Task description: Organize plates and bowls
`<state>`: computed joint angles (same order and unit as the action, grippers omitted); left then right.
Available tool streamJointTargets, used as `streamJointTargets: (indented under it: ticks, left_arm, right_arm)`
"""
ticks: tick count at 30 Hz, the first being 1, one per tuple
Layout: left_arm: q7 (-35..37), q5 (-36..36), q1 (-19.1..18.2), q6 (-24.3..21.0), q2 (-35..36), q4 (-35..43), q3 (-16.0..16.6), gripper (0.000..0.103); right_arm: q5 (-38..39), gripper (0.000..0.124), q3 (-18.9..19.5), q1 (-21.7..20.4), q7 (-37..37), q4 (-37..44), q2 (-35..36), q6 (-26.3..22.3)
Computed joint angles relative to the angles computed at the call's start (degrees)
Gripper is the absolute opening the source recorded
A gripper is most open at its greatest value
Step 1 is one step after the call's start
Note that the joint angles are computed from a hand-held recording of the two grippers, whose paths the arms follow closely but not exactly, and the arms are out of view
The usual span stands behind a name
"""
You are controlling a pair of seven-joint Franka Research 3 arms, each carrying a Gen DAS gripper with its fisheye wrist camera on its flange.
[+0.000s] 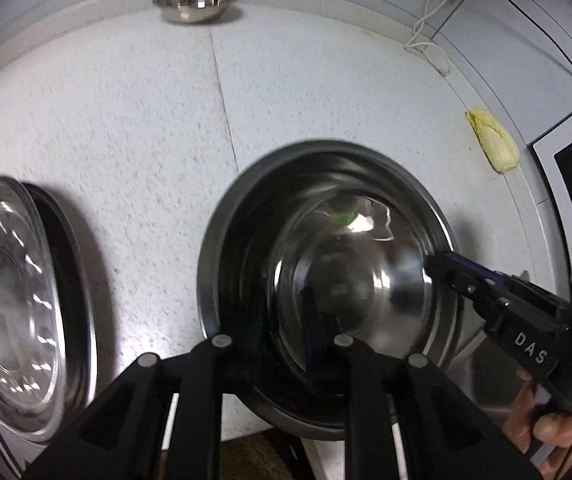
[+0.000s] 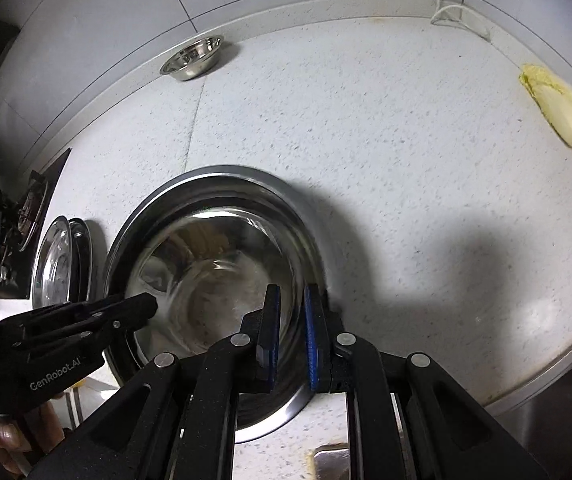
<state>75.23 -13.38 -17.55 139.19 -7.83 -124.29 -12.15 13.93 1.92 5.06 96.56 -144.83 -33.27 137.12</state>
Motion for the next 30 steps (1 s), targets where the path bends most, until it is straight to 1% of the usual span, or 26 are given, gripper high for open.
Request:
streamJointTargets:
  ticks: [4,6,8,11,13,15,20,22,25,26,27,29,30]
  left_arm:
    - [1.0,-0.1,0.2,0.3,-0.6,0.1,0.3,0.022]
    - [1.1,0.8,0.3,0.8,-1.2,-0.2,0.3,0.023]
    - [1.9,0.4,0.2,1.0,-1.7,-0.3,0.6,0.023]
    - [2.9,-0.4,0.1,1.0,-1.9,0.2,0.9,0.023]
    - [3.7,-0.9,0.2,0.8,-2.2,0.3,1.3,0.023]
    - [4.1,-1.2,0.5,0.5,-2.1,0.9,1.6,0.023]
    - [4.6,-0.6,2.3,-0.1,-0.9,3.9,2.5,0.023]
    - [4.7,-0.9,3.5,-1.2,1.0,6.9,3.2,0.023]
    - [4.2,0.5,5.9,-1.4,4.6,12.9,3.6,0.023]
    - [3.8,0.8,6.9,-1.7,6.6,15.9,3.9,0.023]
    - [3.4,0.7,7.9,-1.8,8.4,18.5,4.0,0.023]
    - [4.8,0.8,9.6,-3.0,12.5,24.6,3.9,0.023]
    - [4.5,1.8,10.5,-3.7,15.6,28.7,3.9,0.023]
  right_arm:
    - [-0.4,0.011,0.0,-0.4,0.2,0.2,-0.4,-0.2]
    - [-0.8,0.012,0.1,-0.7,0.4,0.5,-0.6,0.0]
    - [-2.1,0.013,0.9,-1.4,1.3,1.2,-0.7,0.3]
    - [-2.4,0.014,0.6,-1.3,1.4,2.2,-0.6,0.6]
    - [-2.3,0.017,0.5,-1.1,1.3,3.0,-0.3,0.8]
    - [-1.4,0.024,0.0,-0.6,1.0,3.5,-0.2,1.1]
    - [0.7,0.029,-0.5,0.9,-0.1,5.9,2.3,1.4]
    - [1.3,0.032,-0.6,1.4,-0.6,8.0,4.3,1.0]
    - [2.2,0.035,-0.7,2.2,-1.2,13.0,8.3,1.0]
    - [2.6,0.040,-0.8,2.5,-1.7,15.7,10.4,1.0]
    - [2.8,0.047,-0.8,2.7,-2.0,17.8,12.1,1.2]
    - [2.4,0.052,-0.5,2.8,-1.8,22.6,15.8,1.7]
    - [2.5,0.053,-0.5,3.2,-2.4,26.6,19.1,1.7]
